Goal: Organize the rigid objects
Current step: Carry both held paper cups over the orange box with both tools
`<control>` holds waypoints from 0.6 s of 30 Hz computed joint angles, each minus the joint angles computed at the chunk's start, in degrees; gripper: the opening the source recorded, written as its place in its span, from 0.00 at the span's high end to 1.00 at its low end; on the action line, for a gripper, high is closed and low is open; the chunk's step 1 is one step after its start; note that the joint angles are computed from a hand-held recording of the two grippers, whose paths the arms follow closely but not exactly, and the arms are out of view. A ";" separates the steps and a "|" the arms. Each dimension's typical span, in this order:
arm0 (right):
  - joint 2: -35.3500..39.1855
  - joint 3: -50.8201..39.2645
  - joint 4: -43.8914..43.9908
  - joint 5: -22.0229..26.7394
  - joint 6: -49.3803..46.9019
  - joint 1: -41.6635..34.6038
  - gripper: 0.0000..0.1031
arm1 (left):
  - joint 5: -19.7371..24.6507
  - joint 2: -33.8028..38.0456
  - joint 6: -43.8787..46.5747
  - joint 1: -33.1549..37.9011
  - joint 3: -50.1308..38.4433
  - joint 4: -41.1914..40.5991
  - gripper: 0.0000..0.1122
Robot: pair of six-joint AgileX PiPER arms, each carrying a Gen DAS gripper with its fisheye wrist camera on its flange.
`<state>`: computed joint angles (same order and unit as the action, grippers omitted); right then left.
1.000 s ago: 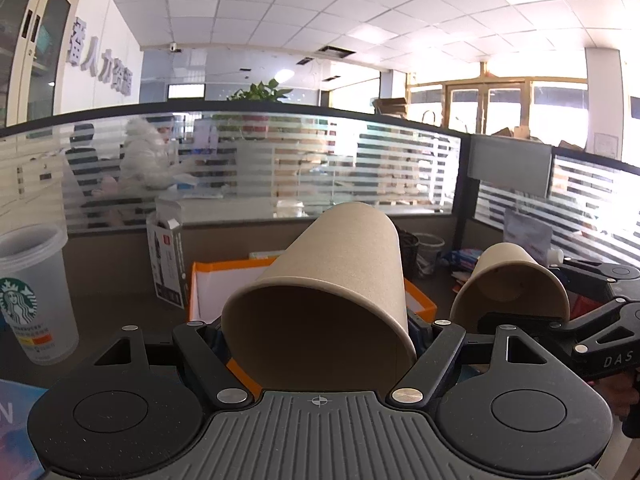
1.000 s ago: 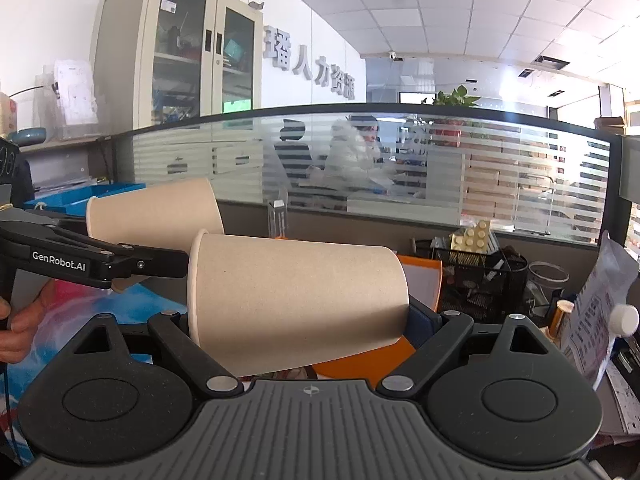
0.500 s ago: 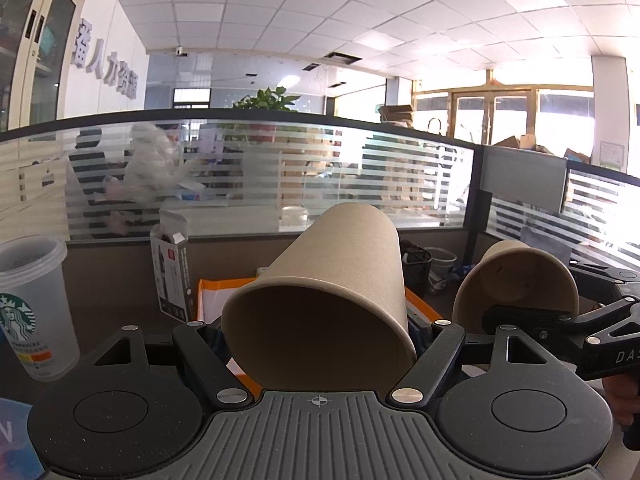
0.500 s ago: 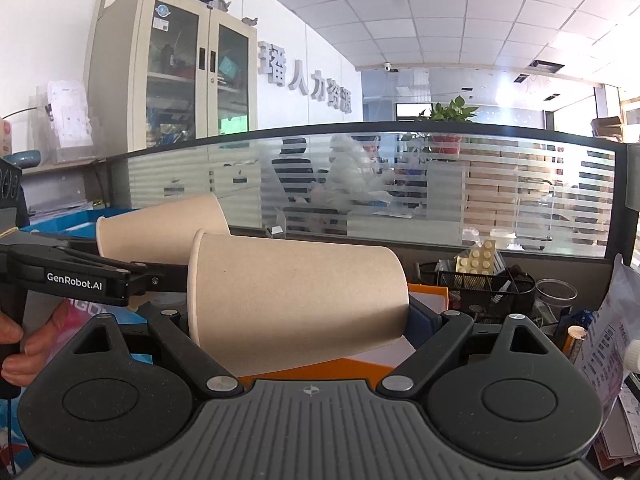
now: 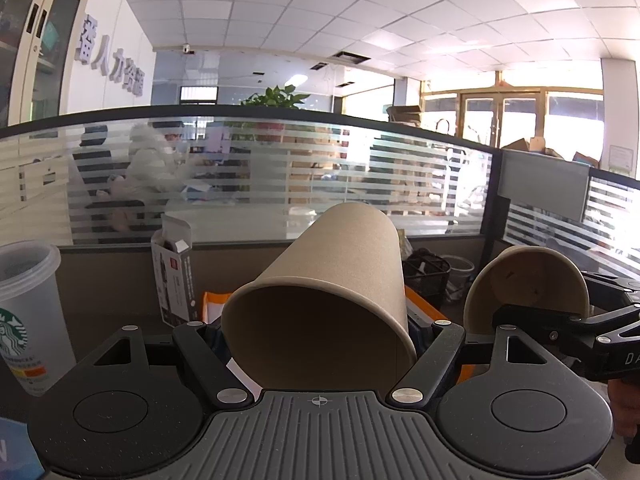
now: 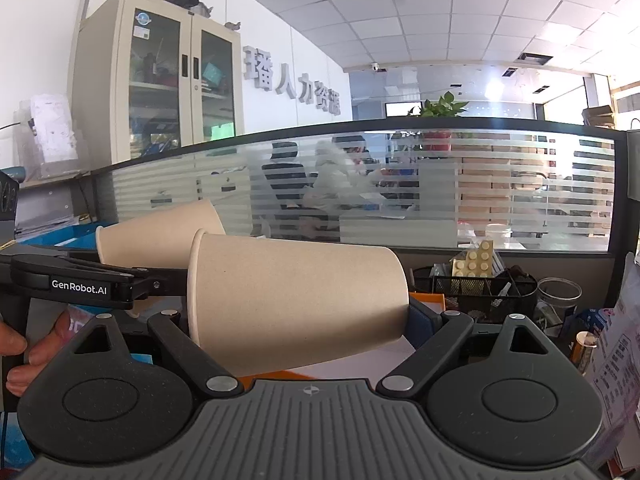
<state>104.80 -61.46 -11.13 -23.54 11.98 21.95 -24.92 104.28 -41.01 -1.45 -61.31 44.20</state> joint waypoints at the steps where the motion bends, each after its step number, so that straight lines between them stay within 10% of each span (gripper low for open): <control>1: 0.58 -0.84 -0.56 0.15 0.72 -0.18 0.14 | 0.38 0.57 -0.22 -0.12 -0.86 0.03 0.31; 18: 8.98 -12.63 -2.83 3.84 5.49 -1.13 0.14 | 5.46 11.46 -9.44 -0.46 -14.63 6.75 0.31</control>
